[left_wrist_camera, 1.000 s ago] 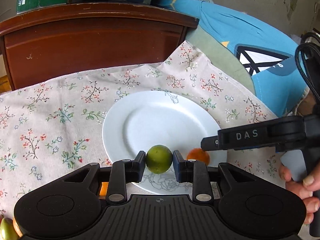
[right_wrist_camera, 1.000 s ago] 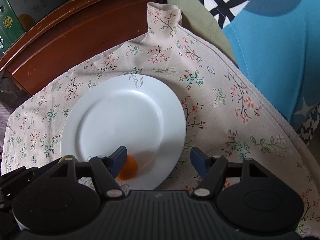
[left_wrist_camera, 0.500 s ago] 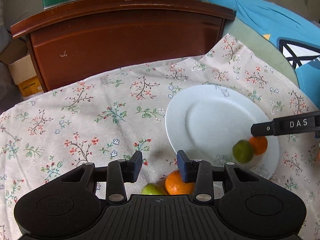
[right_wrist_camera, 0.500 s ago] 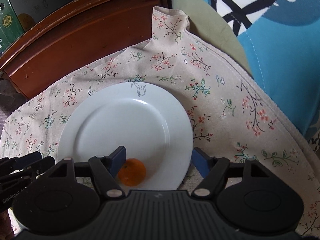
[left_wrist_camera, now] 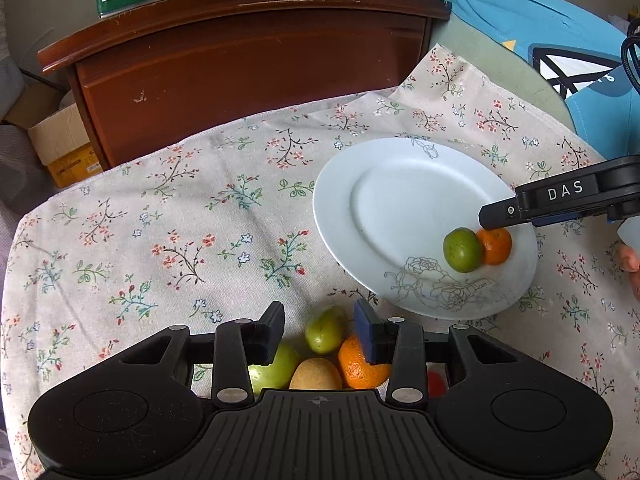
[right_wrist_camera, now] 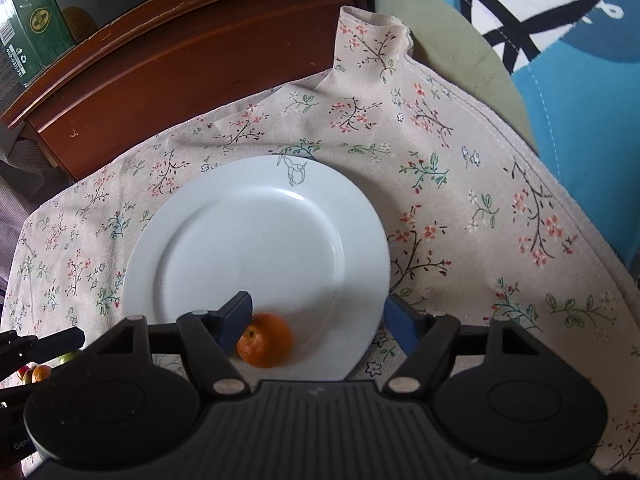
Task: Organize fruits
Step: 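Move both open tools back over the remaining fruit row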
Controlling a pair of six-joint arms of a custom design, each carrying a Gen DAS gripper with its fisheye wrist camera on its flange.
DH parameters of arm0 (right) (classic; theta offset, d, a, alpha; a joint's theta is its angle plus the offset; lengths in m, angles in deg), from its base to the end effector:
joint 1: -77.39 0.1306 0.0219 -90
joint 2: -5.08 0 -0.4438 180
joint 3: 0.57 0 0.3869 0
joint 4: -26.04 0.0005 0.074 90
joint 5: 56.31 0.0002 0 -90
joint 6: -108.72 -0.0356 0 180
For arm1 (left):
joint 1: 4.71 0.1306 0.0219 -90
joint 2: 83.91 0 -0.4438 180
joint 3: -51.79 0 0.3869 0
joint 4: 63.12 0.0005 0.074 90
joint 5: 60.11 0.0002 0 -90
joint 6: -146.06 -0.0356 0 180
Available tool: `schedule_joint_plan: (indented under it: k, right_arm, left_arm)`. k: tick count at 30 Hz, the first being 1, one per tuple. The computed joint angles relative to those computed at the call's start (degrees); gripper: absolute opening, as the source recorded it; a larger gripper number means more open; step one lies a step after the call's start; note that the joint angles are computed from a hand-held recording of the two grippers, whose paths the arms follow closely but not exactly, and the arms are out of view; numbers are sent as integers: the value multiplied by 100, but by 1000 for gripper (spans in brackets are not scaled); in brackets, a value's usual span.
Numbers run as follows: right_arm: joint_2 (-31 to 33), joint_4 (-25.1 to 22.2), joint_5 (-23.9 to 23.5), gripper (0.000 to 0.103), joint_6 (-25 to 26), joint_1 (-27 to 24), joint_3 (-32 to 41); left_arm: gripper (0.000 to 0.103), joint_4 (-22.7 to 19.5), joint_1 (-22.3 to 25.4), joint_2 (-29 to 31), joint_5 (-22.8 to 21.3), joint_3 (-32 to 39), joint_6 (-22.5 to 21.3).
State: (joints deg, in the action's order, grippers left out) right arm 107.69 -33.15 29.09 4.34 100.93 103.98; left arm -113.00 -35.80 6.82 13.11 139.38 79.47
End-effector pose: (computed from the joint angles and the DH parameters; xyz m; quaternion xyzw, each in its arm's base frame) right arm 0.5166 0.2276 0.4846 -0.0878 0.9547 0.1279 0.2539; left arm 0.4150 -0.2388 0.4667 0.0167 0.9392 -0.0206 0.3423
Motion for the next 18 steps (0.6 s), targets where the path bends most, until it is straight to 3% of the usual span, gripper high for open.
schedule_joint_plan:
  k: [4,7,10,12,14,18]
  right_arm:
    - [-72,97,57,74,61,66,-64]
    - [-115,71,-336,69,200,116,-104]
    - [-249,232,23,69,273,260,-196]
    - [-329,288,9,69,401,290,-223]
    - [-430,288,-63,69,385,323,-264]
    - [-631,344,-301,69,483,454,-412]
  left_arm:
    - [37,4,-102,-138,-87,-60,-20]
    - [37,-22,-167,-240,-27,-83,120]
    - [37,59,-268,-393,-170,-141,72]
    - [42,-28,-309,-475,-176,-108,62]
    - [55,-112,-357,-571,-282,-108,165]
    - [55,-282,-352,-694,-172,-92,347]
